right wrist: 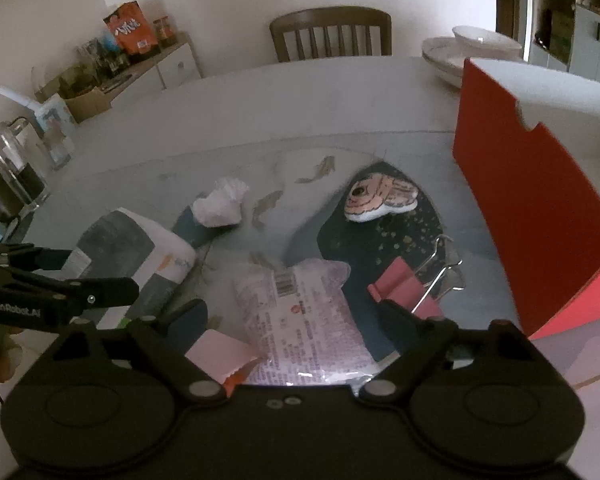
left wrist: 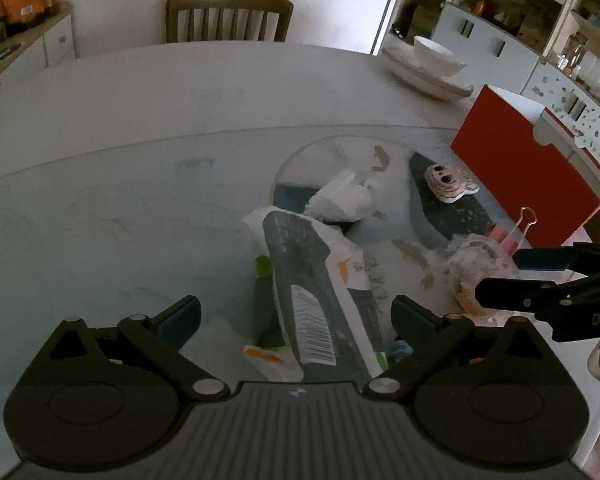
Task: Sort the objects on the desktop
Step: 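Grasp white-green packet with left tool while right tool grasps pink-printed clear bag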
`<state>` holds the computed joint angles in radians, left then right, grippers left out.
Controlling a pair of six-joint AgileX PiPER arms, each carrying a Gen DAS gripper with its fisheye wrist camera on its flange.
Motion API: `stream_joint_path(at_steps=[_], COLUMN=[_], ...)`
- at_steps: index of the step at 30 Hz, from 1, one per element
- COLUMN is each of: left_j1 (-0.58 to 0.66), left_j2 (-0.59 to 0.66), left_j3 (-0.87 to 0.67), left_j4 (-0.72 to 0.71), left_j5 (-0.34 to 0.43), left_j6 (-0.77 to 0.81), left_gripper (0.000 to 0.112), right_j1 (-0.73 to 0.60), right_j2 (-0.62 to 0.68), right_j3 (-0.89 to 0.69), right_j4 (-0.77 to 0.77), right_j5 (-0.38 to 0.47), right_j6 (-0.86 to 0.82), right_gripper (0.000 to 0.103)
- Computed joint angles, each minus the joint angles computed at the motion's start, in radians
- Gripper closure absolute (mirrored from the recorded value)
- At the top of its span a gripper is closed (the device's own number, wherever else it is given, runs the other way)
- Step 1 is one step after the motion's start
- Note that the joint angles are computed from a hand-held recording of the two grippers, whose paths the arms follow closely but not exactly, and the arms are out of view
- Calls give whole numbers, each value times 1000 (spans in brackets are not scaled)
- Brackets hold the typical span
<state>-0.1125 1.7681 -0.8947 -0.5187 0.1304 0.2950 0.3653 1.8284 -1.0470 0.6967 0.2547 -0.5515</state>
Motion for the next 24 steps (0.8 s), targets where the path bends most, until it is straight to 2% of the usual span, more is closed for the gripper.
stream_joint_path(at_steps=[7, 9, 12, 13, 15, 17, 24], left_j1=[15, 15, 6, 5, 9, 8, -1], left_j2=[35, 41, 47, 46, 44, 42, 33], left_j3=[-20, -27, -36, -36, -36, -38, -40], left_j4=[-114, -109, -13, -28, -124, -145, -89], left_j5=[15, 19, 19, 21, 31, 36, 42], left_j6=[109, 101, 9, 26, 124, 145, 85], left_gripper=[14, 26, 36, 39, 53, 58, 76], right_j1=[-2, -7, -9, -7, -2, 0, 6], right_j2=[40, 47, 54, 56, 57, 55, 49], right_j3=[-35, -40, -44, -45, -45, -48, -52], right_j4=[-89, -90, -78, -81, -99, -109, -192], right_j5=[25, 33, 39, 38, 34, 35, 30], right_j6=[117, 124, 124, 129, 147, 160, 246], right_gripper=[23, 24, 26, 26, 28, 33, 46])
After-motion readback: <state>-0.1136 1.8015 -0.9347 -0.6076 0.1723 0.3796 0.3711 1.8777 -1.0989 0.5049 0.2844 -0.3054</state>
